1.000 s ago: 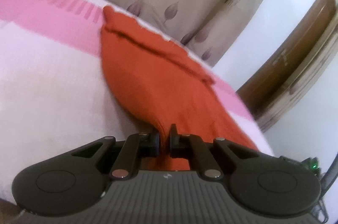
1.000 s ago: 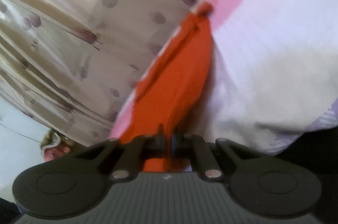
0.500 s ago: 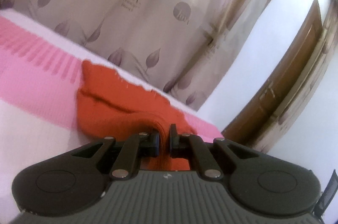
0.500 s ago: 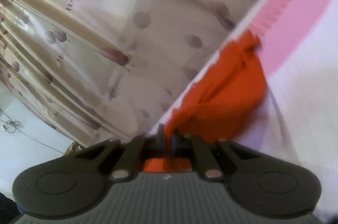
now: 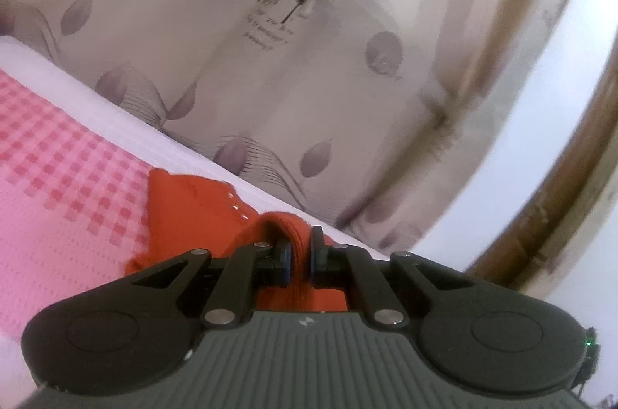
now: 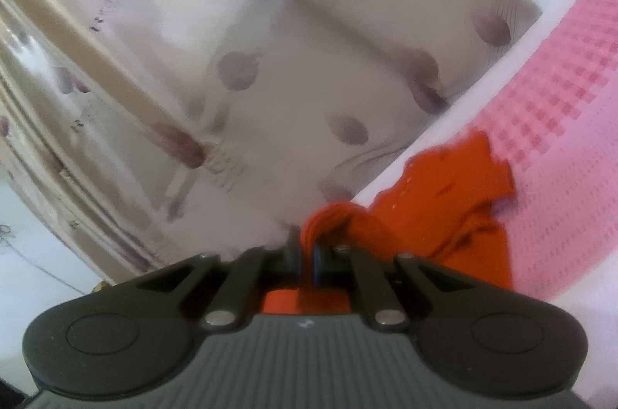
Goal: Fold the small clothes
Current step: 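Lift the sweater end with both grippers and fold it toward the collar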
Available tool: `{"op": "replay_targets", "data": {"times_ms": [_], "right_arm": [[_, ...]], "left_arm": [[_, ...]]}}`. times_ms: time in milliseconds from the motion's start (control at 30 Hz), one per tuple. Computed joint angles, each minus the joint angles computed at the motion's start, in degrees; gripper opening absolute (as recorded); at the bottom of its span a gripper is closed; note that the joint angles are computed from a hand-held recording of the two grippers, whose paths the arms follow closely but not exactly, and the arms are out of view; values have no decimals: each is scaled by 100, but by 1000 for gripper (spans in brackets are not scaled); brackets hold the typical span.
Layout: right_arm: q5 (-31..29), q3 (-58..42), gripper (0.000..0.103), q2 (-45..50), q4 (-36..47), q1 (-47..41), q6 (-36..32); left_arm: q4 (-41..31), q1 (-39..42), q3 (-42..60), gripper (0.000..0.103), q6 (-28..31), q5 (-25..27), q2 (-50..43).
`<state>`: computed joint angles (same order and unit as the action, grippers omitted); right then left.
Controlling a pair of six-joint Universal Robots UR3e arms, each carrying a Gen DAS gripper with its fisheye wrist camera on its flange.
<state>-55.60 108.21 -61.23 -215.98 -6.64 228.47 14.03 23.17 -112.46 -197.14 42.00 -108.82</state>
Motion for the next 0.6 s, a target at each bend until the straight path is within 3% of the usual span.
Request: {"op": "replay_targets", "data": {"times_ms": [200,433,600], "right_arm": [[-245,-1700,6,1135,925,108,-138],[-503,-3745,6,2458,1814,134,29],[-623,-4671,6,3028,2329,170,-31]], "left_arm": [[-511,-653,1857,8,-288,963,-1355],[-1374,-1085,3778,8,-395,1637,-2626],[-1755,-1256,4675,8,-392,1949,-3232]]}}
